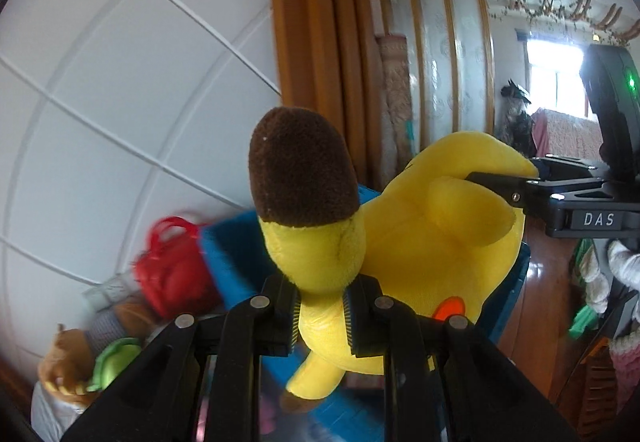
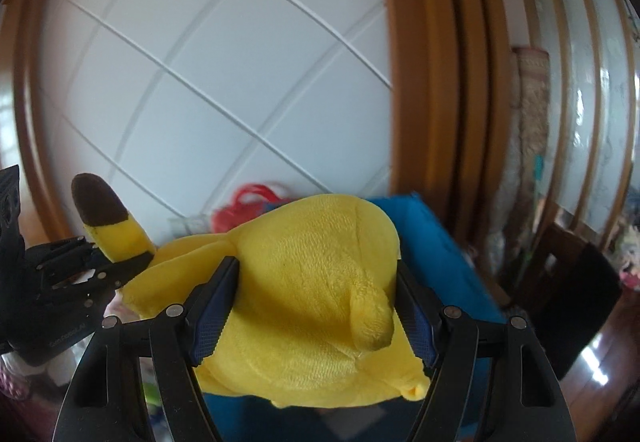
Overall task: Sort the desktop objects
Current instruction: 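Carry the Pikachu plush with both tools over the blue crate, then open both tools dropping the Pikachu plush into the crate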
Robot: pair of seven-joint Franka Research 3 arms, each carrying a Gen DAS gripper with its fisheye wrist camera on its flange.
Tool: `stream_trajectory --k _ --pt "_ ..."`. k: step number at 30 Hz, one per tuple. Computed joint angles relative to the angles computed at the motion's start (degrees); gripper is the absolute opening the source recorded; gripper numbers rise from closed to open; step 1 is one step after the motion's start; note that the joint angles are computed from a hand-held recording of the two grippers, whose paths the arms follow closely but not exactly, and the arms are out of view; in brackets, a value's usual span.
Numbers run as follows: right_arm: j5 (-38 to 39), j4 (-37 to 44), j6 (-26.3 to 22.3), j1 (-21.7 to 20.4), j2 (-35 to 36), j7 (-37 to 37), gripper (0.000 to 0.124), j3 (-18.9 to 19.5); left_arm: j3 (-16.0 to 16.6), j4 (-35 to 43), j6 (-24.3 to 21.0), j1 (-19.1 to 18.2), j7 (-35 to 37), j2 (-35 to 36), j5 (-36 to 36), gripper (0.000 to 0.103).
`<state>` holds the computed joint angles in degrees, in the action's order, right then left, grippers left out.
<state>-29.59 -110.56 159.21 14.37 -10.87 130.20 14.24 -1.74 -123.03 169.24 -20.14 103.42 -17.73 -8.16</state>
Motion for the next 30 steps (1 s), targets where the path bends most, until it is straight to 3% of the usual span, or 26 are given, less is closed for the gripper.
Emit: stream_trajectory --k 6,12,16,20,22,24,25,26,28,30 --pt "19.00 -5.22 3.08 1.19 1.19 -17.83 0.074 -8.38 -7.95 12.09 -5.36 4.42 -9.28 14.24 7.92 0.017" --pt "31.52 -7.38 1.96 1.28 4.24 -30.28 0.074 -10.12 -10.87 16.58 -13.56 6.02 -13.49 20.47 10.50 0.017" --pt "40.09 -7.64 0.71 1.72 5.67 -38.53 0.074 -10.93 -11.35 16.24 -17.05 6.54 -13.76 20.14 11.37 0.020" --pt "43.36 -7.64 0.35 2.14 5.28 -43.00 0.073 -10.18 -12.47 17.26 -24.41 6.40 -8.36 20.89 4.81 0.024" --pt "43.72 -8.21 1.36 2.29 4.74 -43.47 0.075 -9.71 -12.48 15.94 -24.52 5.52 -11.28 20.34 10.14 0.025" --pt "42.51 -9.47 2.99 2.07 3.86 -42.09 0.090 -9.01 -12.29 12.57 -19.14 5.30 -13.77 17.60 12.86 0.028" --pt "41.27 -10.15 3.77 1.80 3.36 -40.70 0.095 -8.56 -12.17 11.71 -18.44 5.26 -13.63 16.54 12.09 0.039" --pt "40.06 -10.80 4.44 1.53 2.79 -39.29 0.099 -8.12 -12.01 10.69 -17.61 5.21 -13.60 15.55 11.68 0.058" --pt "38.32 -12.14 5.92 1.10 1.85 -37.05 0.099 -7.50 -11.68 7.81 -14.92 5.35 -14.80 13.31 13.55 0.081" --pt "36.89 -13.47 7.40 0.67 0.89 -34.99 0.102 -6.90 -11.38 4.93 -12.48 5.60 -16.34 11.03 15.71 0.082"
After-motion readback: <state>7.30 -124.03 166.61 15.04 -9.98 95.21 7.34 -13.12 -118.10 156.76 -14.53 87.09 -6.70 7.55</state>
